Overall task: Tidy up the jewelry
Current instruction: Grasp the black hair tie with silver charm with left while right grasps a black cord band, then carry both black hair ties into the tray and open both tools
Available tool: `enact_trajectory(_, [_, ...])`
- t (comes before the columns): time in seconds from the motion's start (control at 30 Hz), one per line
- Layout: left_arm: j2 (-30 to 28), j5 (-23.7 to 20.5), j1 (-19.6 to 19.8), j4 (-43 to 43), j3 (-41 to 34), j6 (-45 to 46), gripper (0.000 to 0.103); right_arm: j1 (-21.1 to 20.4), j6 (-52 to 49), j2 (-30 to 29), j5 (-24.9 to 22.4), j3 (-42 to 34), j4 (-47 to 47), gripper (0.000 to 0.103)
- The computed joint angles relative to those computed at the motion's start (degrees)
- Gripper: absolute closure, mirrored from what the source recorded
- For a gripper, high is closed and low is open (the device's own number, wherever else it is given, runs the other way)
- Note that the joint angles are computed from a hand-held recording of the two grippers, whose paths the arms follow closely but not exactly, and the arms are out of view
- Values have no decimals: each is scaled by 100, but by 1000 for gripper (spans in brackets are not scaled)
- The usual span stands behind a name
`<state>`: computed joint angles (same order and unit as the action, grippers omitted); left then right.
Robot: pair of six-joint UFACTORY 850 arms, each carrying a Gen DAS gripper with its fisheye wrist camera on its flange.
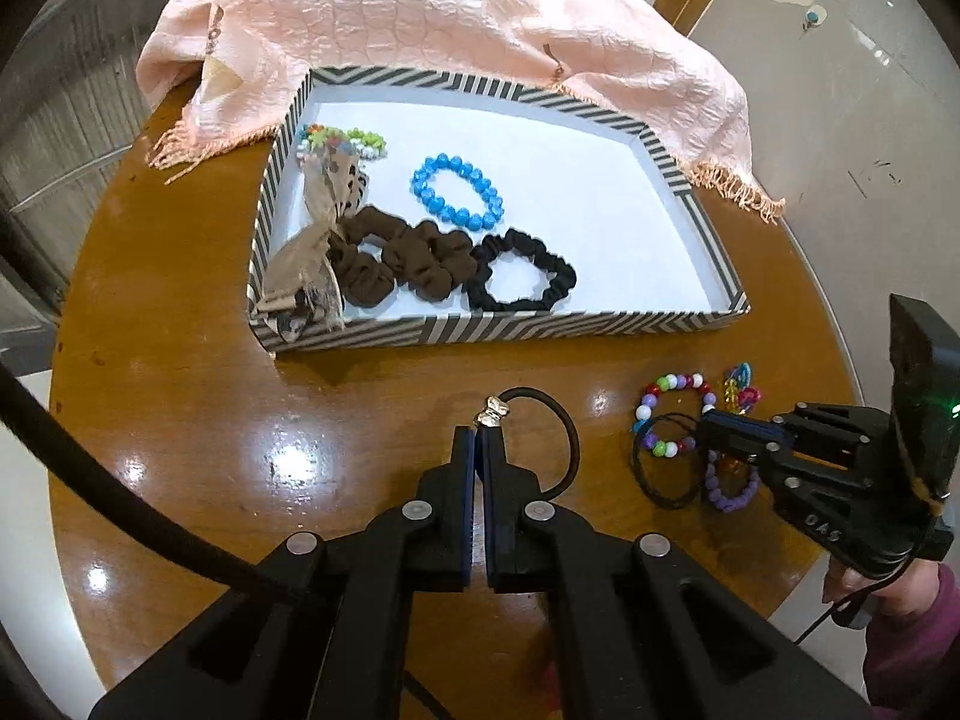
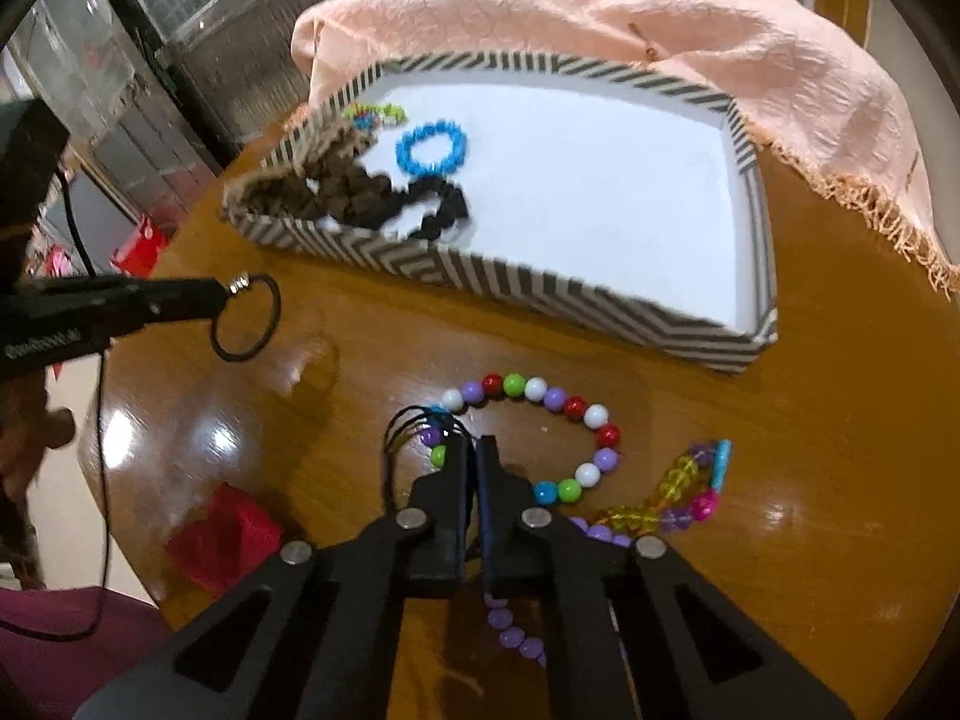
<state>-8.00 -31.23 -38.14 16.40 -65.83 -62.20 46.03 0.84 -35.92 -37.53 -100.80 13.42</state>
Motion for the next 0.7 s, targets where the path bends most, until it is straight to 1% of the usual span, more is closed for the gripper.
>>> enact_trajectory(0.07, [21, -8, 3, 76, -35, -51, 103, -48, -117, 57, 27, -9, 224, 100])
enact_trajectory(0.3, [14, -122, 33, 389, -233, -208, 103, -125, -218, 117, 160, -219, 470, 100])
enact_trajectory(0.5, [-38, -242, 102, 565, -392, -295, 103, -127, -171, -7, 141, -561, 336, 100])
enact_trajectory(0.7, [-155, -404, 171, 737, -607, -295, 103, -155, -117, -260, 52, -1050, 230, 100])
